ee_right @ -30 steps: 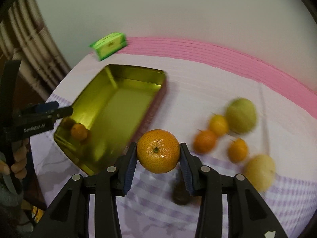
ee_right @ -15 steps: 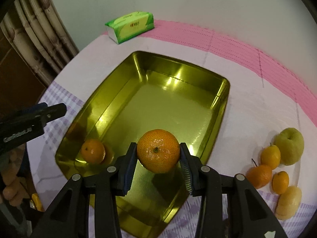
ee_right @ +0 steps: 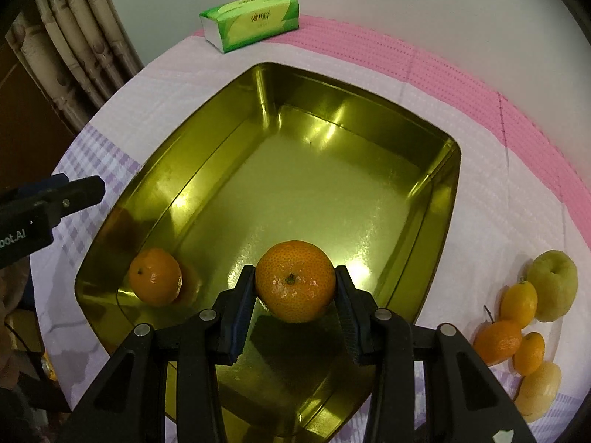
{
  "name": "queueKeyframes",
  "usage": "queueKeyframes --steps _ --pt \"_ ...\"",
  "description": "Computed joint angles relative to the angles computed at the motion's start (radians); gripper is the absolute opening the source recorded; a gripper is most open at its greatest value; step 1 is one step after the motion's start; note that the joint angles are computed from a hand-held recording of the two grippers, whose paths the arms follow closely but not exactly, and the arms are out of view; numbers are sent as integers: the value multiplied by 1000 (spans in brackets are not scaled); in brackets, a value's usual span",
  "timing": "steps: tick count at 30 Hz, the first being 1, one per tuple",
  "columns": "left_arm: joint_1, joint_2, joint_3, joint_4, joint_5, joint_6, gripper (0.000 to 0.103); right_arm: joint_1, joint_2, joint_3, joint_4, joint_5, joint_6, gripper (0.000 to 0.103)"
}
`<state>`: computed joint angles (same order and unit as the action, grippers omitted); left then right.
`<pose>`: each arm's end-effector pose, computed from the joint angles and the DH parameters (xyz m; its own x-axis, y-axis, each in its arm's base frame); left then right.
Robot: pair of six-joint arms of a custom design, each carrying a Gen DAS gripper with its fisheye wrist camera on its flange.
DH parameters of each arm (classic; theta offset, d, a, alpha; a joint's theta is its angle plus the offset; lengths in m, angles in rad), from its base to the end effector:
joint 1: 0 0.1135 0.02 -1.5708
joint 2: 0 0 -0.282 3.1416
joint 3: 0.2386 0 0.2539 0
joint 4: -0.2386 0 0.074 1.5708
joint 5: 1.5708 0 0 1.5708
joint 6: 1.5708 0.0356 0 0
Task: Organize fruits
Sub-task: 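Lift the orange in the right tool into the gold tray and open it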
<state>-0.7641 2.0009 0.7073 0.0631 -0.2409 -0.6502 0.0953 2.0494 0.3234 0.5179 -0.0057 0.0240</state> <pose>0.2218 -0.2008 0.0466 -0.9137 0.0614 -0.4018 0.0771 0.9968 -0.0230 0.2089 0.0202 0.0083 -0.9328 -0.0650 -0.3546 -0.0748 0.9971 0.0138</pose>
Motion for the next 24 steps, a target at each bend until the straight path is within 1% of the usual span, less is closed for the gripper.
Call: queueKeyframes --steps 7,17,21,24 --pt "-1 7 6 -6 6 -1 62 28 26 1 27 28 4 39" --pt "-1 11 9 -7 9 0 62 33 40 -7 55 34 -3 40" --pt "-5 9 11 -13 7 1 62 26 43 -25 97 43 0 43" --pt "-11 7 13 -14 3 6 62 9 32 -37 103 17 -6 43"
